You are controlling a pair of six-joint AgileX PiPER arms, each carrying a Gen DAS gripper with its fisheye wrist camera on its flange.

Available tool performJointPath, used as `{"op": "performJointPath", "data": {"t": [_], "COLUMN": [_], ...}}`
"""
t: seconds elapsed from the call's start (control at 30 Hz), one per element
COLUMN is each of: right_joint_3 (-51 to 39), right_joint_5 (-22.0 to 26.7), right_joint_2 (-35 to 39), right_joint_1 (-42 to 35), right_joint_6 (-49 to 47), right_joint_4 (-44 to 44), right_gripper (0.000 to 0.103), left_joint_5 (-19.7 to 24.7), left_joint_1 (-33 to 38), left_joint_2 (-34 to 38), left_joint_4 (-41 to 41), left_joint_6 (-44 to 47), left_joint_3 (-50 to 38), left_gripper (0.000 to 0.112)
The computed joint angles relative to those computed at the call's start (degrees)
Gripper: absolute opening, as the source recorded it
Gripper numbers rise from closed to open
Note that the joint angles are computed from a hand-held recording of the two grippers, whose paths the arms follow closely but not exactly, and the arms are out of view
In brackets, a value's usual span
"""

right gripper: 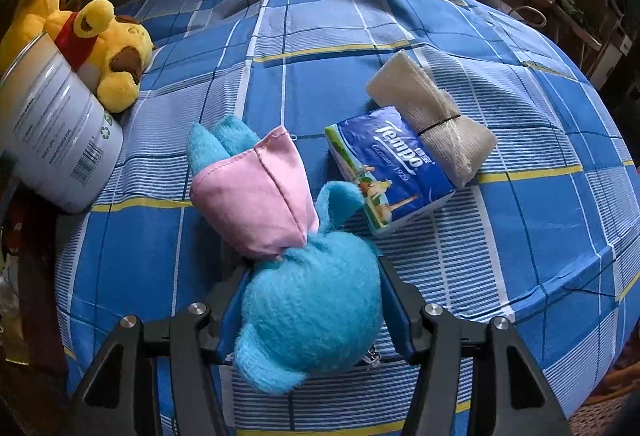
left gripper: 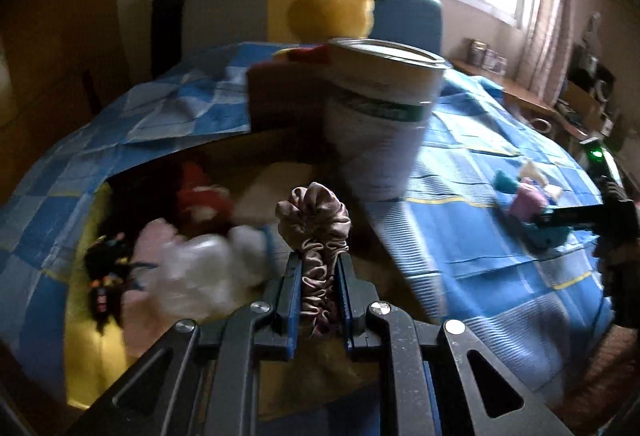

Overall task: Organize soft objects
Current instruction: 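Carry the brown scrunchie to the gold tray and release with left gripper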

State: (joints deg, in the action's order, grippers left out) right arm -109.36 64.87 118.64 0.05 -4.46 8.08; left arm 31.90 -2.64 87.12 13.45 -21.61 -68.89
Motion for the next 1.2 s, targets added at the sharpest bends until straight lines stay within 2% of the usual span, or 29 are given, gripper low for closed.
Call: {"op": "performJointPath", "data": {"t": [0.3, 0.7, 0.77, 0.83, 0.9, 1.03, 1.2], "right_joint_3": [0.7, 0.8, 0.8, 0.7, 0.8, 0.8, 0.9], "right_joint_5": [-0.6, -0.6, -0.6, -0.6, -0.6, -0.6, -0.8], "right_joint_2": [-0.5, -0.6, -0.6, -0.5, -0.6, -0.5, -0.5], "right_joint_1": [0.7, 0.8, 0.9, 0.9, 0.8, 0.9, 0.8], "right_joint_6": [0.2, 0.3, 0.3, 0.3, 0.3, 0.3, 0.2], "right_joint_4": [-1.3, -1.4, -1.4, -1.5, -1.4, -1.5, -1.4], "right_gripper": [0.060, 0.060, 0.060, 0.060, 0.060, 0.060, 0.060], "left_joint_5": [0.0, 0.0, -0.2, 0.0, -0.2, 0.0, 0.2], "left_joint_1": [5.3, 7.0, 7.1, 7.3, 7.2, 7.2, 7.4], "left_joint_2": [-0.7, 0.5, 0.6, 0.8, 0.4, -0.4, -2.1], "left_joint_4": [0.9, 0.6, 0.5, -0.4, -0.2, 0.5, 1.7], "left_joint_6": [-0.2, -0.3, -0.4, 0.3, 0.1, -0.9, -2.0], "left_joint_3": [3.8, 5.5, 5.9, 5.7, 5.9, 5.9, 6.4], "left_gripper": [0.017, 0.024, 0.030, 0.045, 0.053, 0.064, 0.069]}}
